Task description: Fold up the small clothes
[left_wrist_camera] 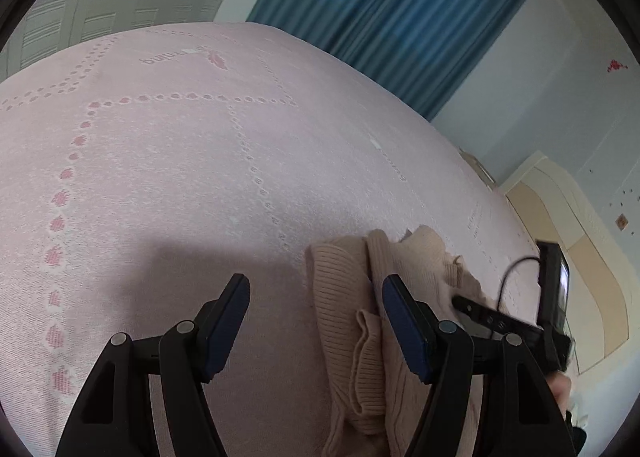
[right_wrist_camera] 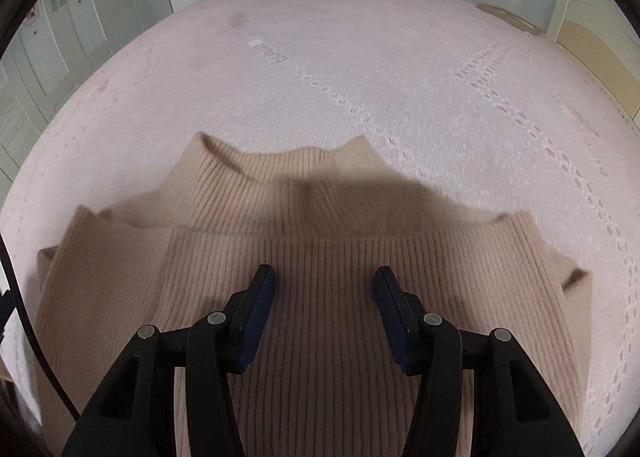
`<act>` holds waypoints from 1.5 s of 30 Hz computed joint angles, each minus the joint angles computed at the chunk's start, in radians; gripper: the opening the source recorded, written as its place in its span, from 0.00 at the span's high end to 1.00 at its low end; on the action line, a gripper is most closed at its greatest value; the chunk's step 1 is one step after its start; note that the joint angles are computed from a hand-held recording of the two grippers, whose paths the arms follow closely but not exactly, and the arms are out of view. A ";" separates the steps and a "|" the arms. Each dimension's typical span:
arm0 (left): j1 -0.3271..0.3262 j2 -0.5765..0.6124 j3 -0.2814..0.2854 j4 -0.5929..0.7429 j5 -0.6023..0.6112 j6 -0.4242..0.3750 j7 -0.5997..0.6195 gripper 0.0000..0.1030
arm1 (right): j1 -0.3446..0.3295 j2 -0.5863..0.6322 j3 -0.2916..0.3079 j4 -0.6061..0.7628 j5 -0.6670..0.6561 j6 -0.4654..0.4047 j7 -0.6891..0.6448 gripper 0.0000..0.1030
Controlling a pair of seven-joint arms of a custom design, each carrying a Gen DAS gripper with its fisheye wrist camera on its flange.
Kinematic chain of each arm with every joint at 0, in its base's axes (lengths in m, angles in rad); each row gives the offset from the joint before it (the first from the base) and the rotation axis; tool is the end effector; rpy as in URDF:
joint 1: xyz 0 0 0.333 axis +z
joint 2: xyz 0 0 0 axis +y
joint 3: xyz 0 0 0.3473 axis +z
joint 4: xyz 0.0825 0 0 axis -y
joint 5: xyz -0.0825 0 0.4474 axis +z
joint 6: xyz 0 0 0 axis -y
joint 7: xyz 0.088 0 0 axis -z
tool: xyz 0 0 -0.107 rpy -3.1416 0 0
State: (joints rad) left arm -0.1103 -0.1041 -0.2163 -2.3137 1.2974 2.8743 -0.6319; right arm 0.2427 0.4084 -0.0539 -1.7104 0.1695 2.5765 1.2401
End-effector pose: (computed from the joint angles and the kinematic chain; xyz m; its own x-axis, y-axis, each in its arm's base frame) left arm 0.5174 -0.2342 0.4208 0.4112 -0.7728 0.4834 -0.4755 -0.6343 -0.6096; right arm 0.7506 0.1454 0.3994 0.3901 -0.9204 0.0250 -0.8171 -0.3586 -0.4513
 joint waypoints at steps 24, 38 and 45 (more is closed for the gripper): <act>-0.025 0.027 -0.002 0.006 -0.060 0.107 0.121 0.32 | -0.077 -0.462 0.045 -0.549 -0.022 0.091 -0.222 0.52; -0.071 0.111 0.008 0.018 -0.457 0.111 0.495 0.32 | -0.146 -0.607 -0.023 -0.631 0.460 0.061 -0.587 0.52; -0.110 0.143 -0.001 0.076 -0.479 -0.012 0.622 0.32 | -0.186 -0.518 -0.057 -0.560 0.683 0.195 -0.645 0.52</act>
